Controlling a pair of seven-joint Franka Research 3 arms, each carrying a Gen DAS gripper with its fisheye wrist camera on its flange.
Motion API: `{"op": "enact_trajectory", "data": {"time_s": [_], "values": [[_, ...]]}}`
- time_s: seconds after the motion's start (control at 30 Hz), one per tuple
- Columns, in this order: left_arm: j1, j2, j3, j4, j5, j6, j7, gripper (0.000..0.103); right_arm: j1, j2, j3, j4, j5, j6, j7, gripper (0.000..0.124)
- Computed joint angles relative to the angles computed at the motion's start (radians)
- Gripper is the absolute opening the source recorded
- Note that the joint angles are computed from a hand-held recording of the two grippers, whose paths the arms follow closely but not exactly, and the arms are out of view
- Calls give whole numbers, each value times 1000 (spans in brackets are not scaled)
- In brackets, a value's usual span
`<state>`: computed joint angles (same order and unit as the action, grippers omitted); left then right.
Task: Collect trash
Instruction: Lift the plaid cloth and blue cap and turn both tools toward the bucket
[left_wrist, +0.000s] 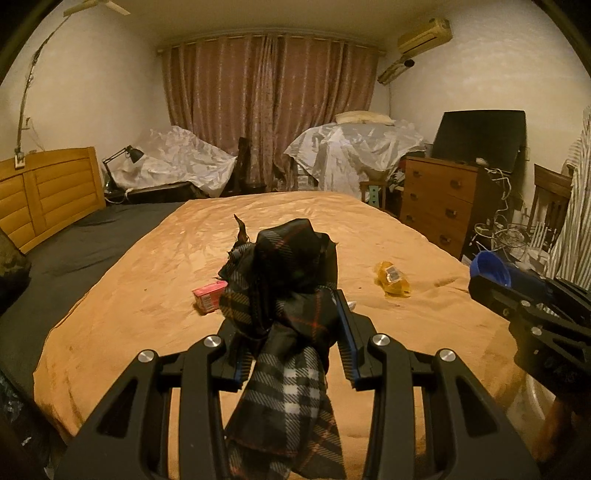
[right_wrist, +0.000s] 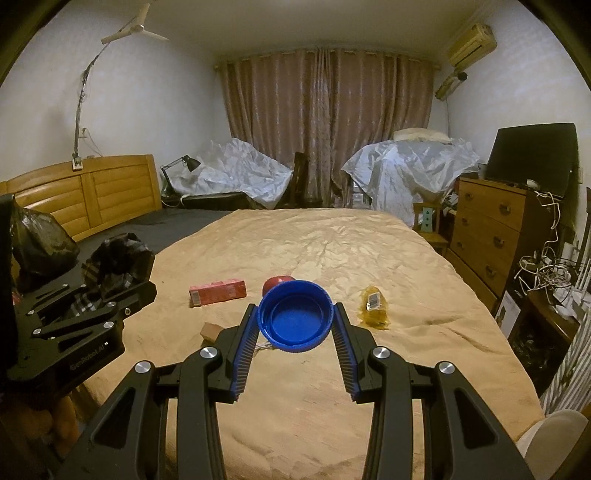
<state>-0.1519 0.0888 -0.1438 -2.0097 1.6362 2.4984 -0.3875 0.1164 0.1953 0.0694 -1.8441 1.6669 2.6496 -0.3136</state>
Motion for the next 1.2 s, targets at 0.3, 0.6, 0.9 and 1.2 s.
{"op": "enact_trajectory", "data": {"time_s": [0.3,0.6,0.9,1.2], "values": [[-28,72,1,104,3,47,57,37,-33,-54,-37,-40,-21,7,17,41],[-82,170,19,236,-20,101,135,37,-102,-53,-81,-19,-76,5,69,42],[-147,282,47,392,-91,166,257,37,-204,-16,-114,24,-142,-14,137,42],[-229,457,62,625,-280,263,518,37,-312,51,-136,98,-248,3,237,42]]}}
